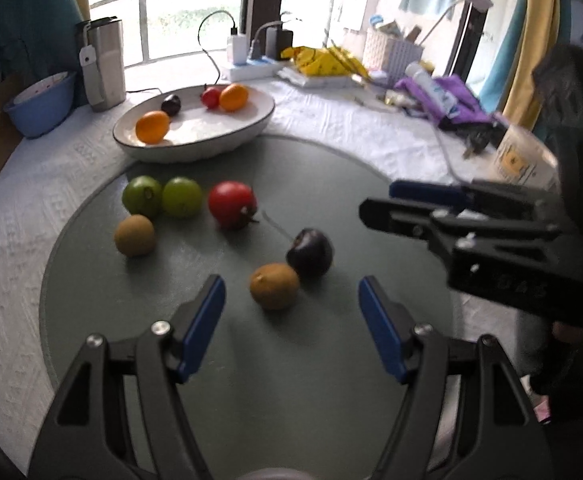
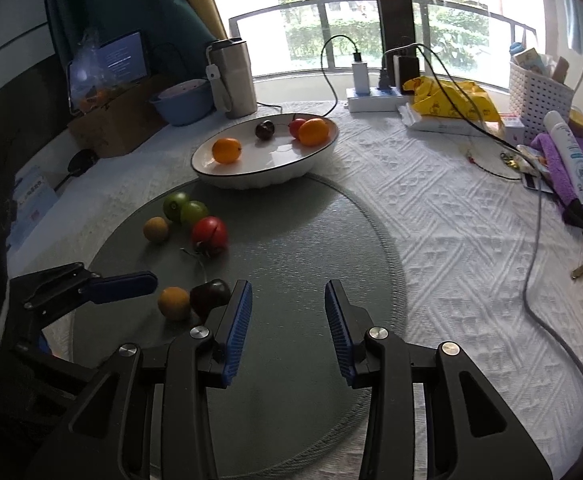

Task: Organize fruits
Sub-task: 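Grasp the brown round fruit with the left gripper while the right gripper grasps the dark plum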

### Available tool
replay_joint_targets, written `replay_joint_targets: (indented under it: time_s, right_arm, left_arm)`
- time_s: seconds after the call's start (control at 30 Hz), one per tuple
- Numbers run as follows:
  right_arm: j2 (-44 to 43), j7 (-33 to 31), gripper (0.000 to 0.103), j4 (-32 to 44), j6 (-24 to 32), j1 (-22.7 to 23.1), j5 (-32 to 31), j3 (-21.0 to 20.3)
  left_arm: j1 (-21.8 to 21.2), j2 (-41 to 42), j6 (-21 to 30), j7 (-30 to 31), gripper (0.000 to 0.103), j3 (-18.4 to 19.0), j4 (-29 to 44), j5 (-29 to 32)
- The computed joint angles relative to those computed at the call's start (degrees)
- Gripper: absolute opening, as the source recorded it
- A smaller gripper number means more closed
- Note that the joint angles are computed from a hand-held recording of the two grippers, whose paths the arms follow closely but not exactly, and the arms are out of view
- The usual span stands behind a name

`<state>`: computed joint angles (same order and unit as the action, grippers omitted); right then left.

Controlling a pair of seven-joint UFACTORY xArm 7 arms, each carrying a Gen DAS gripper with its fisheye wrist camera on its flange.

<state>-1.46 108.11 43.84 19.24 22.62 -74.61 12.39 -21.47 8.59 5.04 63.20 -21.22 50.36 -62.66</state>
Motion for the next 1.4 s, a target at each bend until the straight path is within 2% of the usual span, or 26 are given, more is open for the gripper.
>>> replay_joint_targets:
  time_s: [0.1,0.17,0.23,0.43,0.7,0.93,1.1,1.4]
  right_arm:
    - [0.6,1.2,0.04,0.6,-1.2,0.0,-1.9,-0.1]
    - [0.9,2.6,0.04,0.7,-2.3,0.0,-3.6,-0.3]
    - [1.3,4.2,0.04,0.8,-3.8,-0.1,-5.3,-0.7]
    - [2.3,5.5,0.04,1.3,-6.6,-0.3,-7.7,-1.5]
    - [4.8,0.6,0.04,3.2,-8.6,0.3,-5.7,-2.2]
    - [7.6,-5.4,0.042,5.8,-9.3,1.7,-1.6,-3.3]
    - [8.9,-8.3,0.043,6.9,-9.2,3.1,1.0,-4.5]
    - [11.0,-15.8,0.043,8.4,-8.4,5.4,8.2,-5.7]
  left_arm:
    - [-0.3,0.3,-1.8,-1.5,0.07,0.1,-0.3,2.1]
    - [-1.2,0.6,-3.8,-5.6,0.06,1.0,-1.0,7.0]
    - [-3.2,1.2,-3.3,-13.0,0.047,4.0,-1.3,14.8]
    - [0.6,1.7,-4.8,-15.6,0.028,-0.1,-1.6,18.3]
    - [6.1,1.5,-5.4,-20.6,0.027,-4.4,-2.6,22.8]
    - [11.6,1.5,-5.8,-19.6,0.027,-8.9,-2.7,20.8]
    - [13.3,1.3,-5.6,-17.2,0.027,-10.1,-2.5,18.2]
    - [13.1,0.8,-4.3,-9.7,0.027,-8.9,-2.0,9.9]
